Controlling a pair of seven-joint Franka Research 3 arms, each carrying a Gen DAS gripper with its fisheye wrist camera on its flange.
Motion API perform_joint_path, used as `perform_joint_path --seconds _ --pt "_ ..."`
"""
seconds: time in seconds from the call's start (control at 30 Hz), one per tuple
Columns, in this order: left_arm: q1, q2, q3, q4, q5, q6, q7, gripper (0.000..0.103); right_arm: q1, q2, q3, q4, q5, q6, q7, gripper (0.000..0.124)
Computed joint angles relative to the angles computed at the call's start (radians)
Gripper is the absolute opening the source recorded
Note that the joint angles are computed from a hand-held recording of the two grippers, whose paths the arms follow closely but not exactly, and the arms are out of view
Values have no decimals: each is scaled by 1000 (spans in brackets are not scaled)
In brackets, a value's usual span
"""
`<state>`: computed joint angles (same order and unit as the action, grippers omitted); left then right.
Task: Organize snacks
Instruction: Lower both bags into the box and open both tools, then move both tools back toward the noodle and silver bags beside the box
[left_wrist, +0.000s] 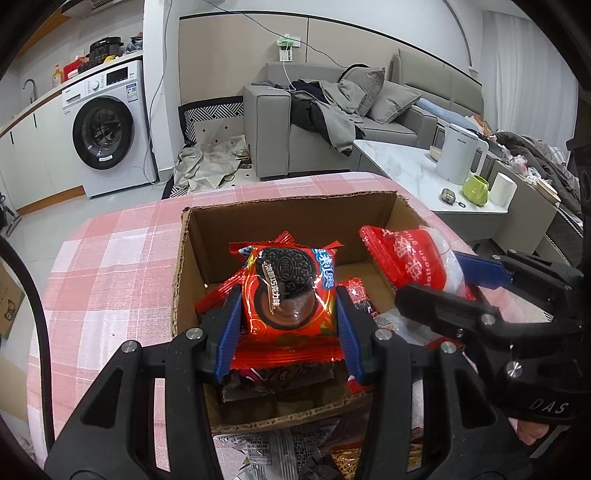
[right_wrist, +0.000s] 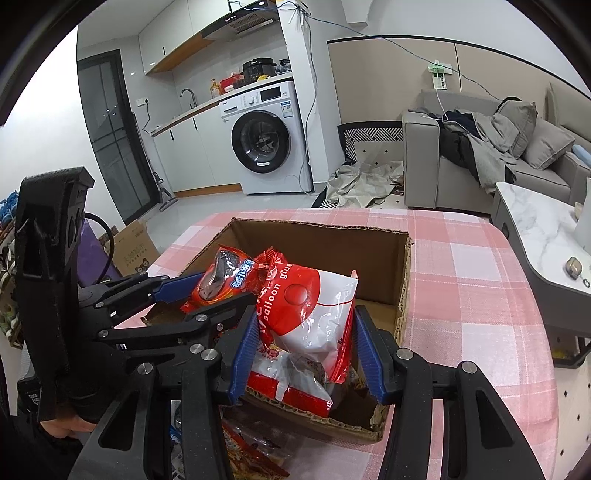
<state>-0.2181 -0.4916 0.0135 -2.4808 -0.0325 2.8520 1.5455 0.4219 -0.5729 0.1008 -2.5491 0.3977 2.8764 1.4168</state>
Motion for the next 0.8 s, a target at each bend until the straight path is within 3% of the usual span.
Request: perform_joint_path --seconds 0.3,0.4,0.53,0.7,0.8 --pt "9 8 1 4 -9 -4 -2 46 -10 3 5 4 -12 -5 19 54" --pt "-1 -7 16 -1 -22 -22 12 57 -18 -7 10 -4 -16 0 27 57" --pt "-4 -58 20 -31 -28 -17 28 82 -28 -43 12 -28 -18 15 43 67" --pt "-2 -124 20 -66 -17 -25 24 85 -33 -94 7 -63 -17 31 56 88" --pt "7 -169 19 -95 -5 -20 6 95 -44 -118 11 -74 -22 14 79 99"
